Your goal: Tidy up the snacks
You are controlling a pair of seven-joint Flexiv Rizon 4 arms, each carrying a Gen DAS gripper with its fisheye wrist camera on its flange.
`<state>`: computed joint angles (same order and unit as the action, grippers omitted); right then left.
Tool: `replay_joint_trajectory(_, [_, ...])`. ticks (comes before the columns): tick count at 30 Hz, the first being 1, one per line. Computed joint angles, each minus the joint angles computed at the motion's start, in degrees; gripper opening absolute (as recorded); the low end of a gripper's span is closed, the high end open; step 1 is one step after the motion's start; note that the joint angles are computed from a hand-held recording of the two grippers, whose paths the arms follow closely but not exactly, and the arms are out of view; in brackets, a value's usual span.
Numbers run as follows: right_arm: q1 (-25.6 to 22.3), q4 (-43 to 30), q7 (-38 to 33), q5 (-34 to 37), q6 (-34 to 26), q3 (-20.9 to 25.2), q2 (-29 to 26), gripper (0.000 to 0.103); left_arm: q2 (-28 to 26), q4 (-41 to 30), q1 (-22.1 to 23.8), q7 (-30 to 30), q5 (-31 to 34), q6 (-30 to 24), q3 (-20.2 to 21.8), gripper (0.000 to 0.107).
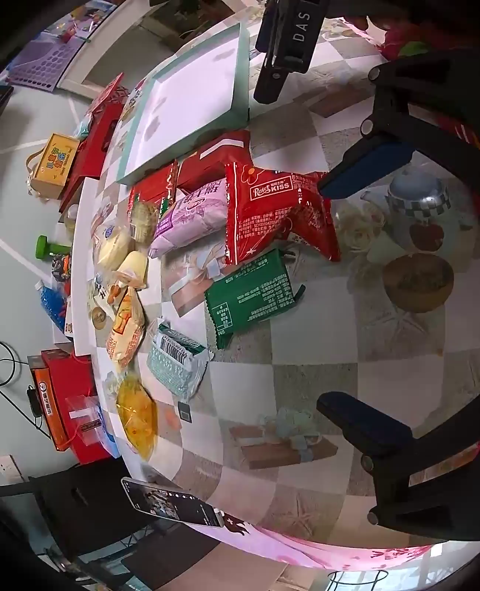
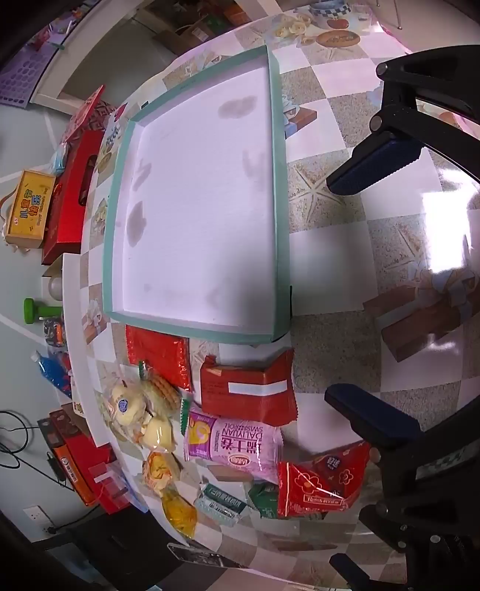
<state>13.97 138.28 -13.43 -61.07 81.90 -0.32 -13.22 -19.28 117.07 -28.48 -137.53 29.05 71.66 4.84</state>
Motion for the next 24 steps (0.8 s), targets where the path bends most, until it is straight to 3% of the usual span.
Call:
replay_joint_trajectory(5, [0.5,-0.2,-1.0,1.5,-0.8,0.4,0.2,0.103,-0.1,0.5,0.6,0.6,-1.0,1.2,-0.5,0.103])
replay_joint_trajectory(6, [0.8,0.7,2.2,-2.7,0.5,-1.3,0.3,0.103,0.0,0.6,0.3,0.5,-0.9,1.1,-0.3,0.103])
replay_joint_trajectory(8, [0.3,0.5,3.1,-4.0,0.6,-1.0,0.1,0.103,0.1,0.5,-0.1,0.1,-0.8,0.8,0.0,0.103])
replay_joint_trajectory(11, [-0.5,0.6,2.5,-3.3,0.8,-0.3,0.0,0.103,-0.2,0.3,-0.2,-0.1,-0.6,0.6,0.2,0.103])
replay_joint_trajectory(13, [-1.0,-0.1,-2.2,2.7,-0.9,2.2,0.1,0.103,-0.2,0.2,-0.3,-0.2,-0.4,0.3,0.2,0.103])
replay_joint_trajectory(24, [0.0,1.5,-0.7,0.2,3.1,-1.1,1.4,0.103,0.7,-1.8,-1.4,-1.7,2.4,-1.5,0.4,0.103])
